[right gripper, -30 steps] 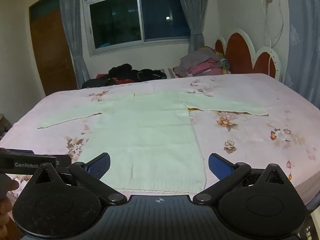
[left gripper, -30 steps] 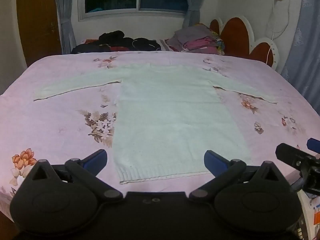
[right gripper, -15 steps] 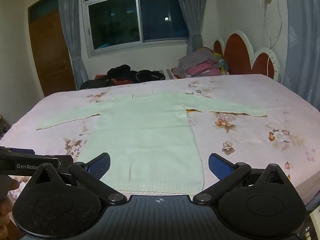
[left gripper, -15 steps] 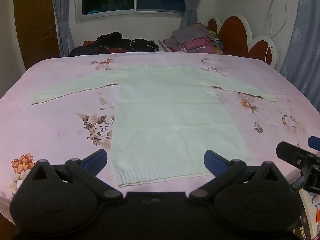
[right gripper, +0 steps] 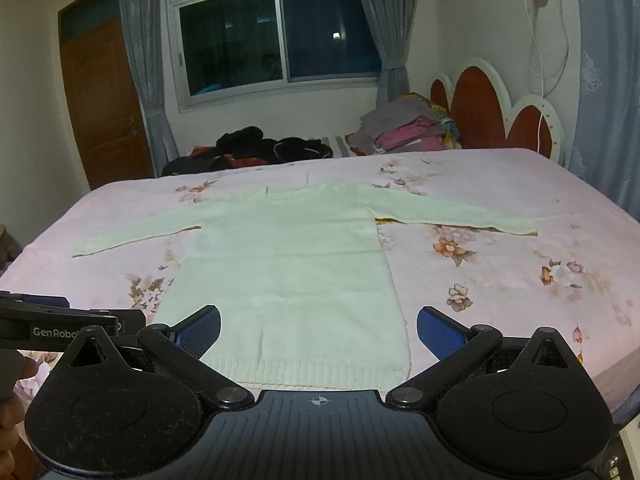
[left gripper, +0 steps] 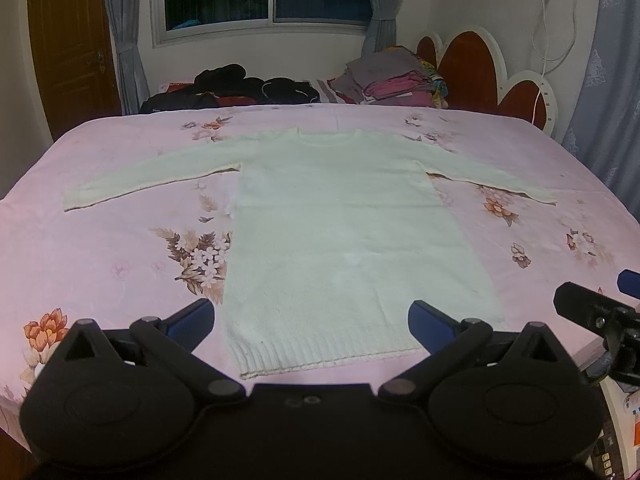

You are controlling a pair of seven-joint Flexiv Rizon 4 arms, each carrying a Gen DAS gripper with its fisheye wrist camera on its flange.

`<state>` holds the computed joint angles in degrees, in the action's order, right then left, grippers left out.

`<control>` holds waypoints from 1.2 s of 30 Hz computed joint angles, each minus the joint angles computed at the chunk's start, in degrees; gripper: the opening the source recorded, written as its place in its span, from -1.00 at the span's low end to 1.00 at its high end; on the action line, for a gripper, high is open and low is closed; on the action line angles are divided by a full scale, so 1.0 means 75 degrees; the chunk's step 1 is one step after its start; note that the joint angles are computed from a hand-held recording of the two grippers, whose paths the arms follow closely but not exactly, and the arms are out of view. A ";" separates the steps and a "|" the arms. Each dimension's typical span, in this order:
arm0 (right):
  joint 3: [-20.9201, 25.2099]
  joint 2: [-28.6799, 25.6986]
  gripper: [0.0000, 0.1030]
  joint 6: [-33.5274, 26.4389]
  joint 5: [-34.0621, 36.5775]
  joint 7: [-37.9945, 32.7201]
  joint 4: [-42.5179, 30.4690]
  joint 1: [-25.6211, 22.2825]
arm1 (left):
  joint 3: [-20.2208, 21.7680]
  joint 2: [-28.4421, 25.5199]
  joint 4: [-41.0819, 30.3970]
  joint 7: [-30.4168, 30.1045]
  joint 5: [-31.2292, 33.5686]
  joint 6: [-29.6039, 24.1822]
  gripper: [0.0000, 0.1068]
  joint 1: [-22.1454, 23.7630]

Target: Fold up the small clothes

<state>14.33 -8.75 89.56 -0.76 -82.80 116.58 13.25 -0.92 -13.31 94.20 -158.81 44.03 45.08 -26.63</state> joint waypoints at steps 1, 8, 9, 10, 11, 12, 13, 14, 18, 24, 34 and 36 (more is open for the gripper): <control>-0.0010 -0.0001 1.00 -0.0002 -0.0011 0.0011 -0.0005 0.0009 | -0.0002 0.0003 0.0006 0.0012 -0.0004 0.0014 0.93 0.0006; -0.0026 -0.0019 1.00 -0.0032 -0.0071 0.0058 -0.0017 0.0021 | 0.0021 -0.0021 -0.0038 0.0039 -0.0031 0.0003 0.93 0.0031; -0.0001 -0.0034 1.00 -0.0051 -0.0044 0.0012 -0.0045 -0.0002 | 0.0025 -0.0016 -0.0033 0.0045 -0.0038 0.0009 0.93 0.0040; 0.0011 -0.0036 1.00 -0.0076 -0.0027 -0.0016 -0.0063 -0.0015 | 0.0029 -0.0011 -0.0030 0.0044 -0.0036 0.0007 0.93 0.0045; 0.0020 -0.0036 1.00 -0.0060 0.0000 -0.0036 -0.0056 -0.0023 | 0.0034 -0.0006 -0.0031 0.0035 -0.0025 -0.0007 0.93 0.0046; 0.0039 -0.0040 1.00 -0.0070 0.0029 -0.0074 -0.0071 -0.0038 | 0.0036 0.0000 -0.0029 0.0031 -0.0015 -0.0010 0.93 0.0049; 0.0030 -0.0047 1.00 -0.0083 0.0030 -0.0079 -0.0087 -0.0033 | 0.0037 0.0005 -0.0027 0.0037 -0.0007 -0.0009 0.93 0.0056; 0.0027 -0.0051 1.00 -0.0068 0.0039 -0.0086 -0.0081 -0.0030 | 0.0023 0.0001 -0.0045 -0.0006 0.0026 -0.0058 0.93 0.0022; 0.0022 -0.0064 1.00 -0.0035 0.0058 -0.0105 -0.0084 -0.0025 | 0.0016 0.0031 -0.0052 -0.0036 0.0106 -0.0122 0.93 0.0007; -0.0110 -0.0106 1.00 0.0000 -0.0105 0.0019 -0.0081 0.0062 | 0.0001 0.0075 -0.0027 -0.0040 0.0169 -0.0167 0.93 0.0037; -0.0255 -0.0288 1.00 -0.0008 -0.0567 0.0436 -0.0208 0.0142 | -0.0043 0.0168 0.0036 -0.0102 0.0333 -0.0259 0.93 0.0061; -0.0244 -0.0314 1.00 -0.0003 -0.0615 0.0456 -0.0215 0.0133 | -0.0050 0.0198 0.0073 -0.0104 0.0344 -0.0248 0.93 0.0081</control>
